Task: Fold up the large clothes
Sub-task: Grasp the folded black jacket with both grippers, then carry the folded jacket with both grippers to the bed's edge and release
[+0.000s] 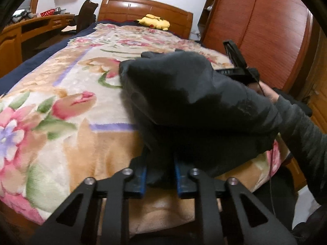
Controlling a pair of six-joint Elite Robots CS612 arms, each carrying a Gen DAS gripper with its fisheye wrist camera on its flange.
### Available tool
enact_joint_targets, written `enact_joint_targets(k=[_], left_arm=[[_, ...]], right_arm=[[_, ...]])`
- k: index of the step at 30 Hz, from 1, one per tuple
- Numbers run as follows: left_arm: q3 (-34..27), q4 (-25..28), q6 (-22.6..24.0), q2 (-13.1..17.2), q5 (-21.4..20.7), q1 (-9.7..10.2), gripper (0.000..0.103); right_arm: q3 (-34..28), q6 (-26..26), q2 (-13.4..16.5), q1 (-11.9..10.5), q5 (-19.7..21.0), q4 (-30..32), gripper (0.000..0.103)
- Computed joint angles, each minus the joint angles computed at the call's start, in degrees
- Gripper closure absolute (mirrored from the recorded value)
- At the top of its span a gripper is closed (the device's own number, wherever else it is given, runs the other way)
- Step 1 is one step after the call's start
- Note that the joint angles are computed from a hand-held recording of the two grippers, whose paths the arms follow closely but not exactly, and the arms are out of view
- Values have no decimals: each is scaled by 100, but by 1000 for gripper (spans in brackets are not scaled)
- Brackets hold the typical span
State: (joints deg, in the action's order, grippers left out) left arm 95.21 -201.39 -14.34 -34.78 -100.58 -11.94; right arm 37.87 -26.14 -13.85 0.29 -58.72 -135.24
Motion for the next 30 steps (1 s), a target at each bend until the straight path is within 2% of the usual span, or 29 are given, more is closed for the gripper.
enact_joint_targets(k=[4, 9, 16, 21, 24, 28, 30], left_arm=[[78, -388, 45, -11, 93, -9, 94], [167, -979, 56, -13, 112, 93, 96], [177, -1267, 69, 9, 375, 370, 97], [214, -1485, 44, 3, 571, 602, 98], [191, -1440, 89, -10, 822, 704, 98], [99, -1261, 141, -6, 1102, 865, 98], [59, -1235, 171, 2, 1295, 944, 99]], right_arm=[[295, 7, -182, -27, 170, -233, 68], [691, 173, -409, 41, 308, -771, 72], [872, 331, -505, 327, 196, -1484, 75], [449, 201, -334, 609, -20, -1307, 76], [19, 145, -125, 800, -175, -1151, 76], [-693, 81, 207, 1031, -227, -843, 76], [-1380, 59, 529, 1162, -226, -507, 77]])
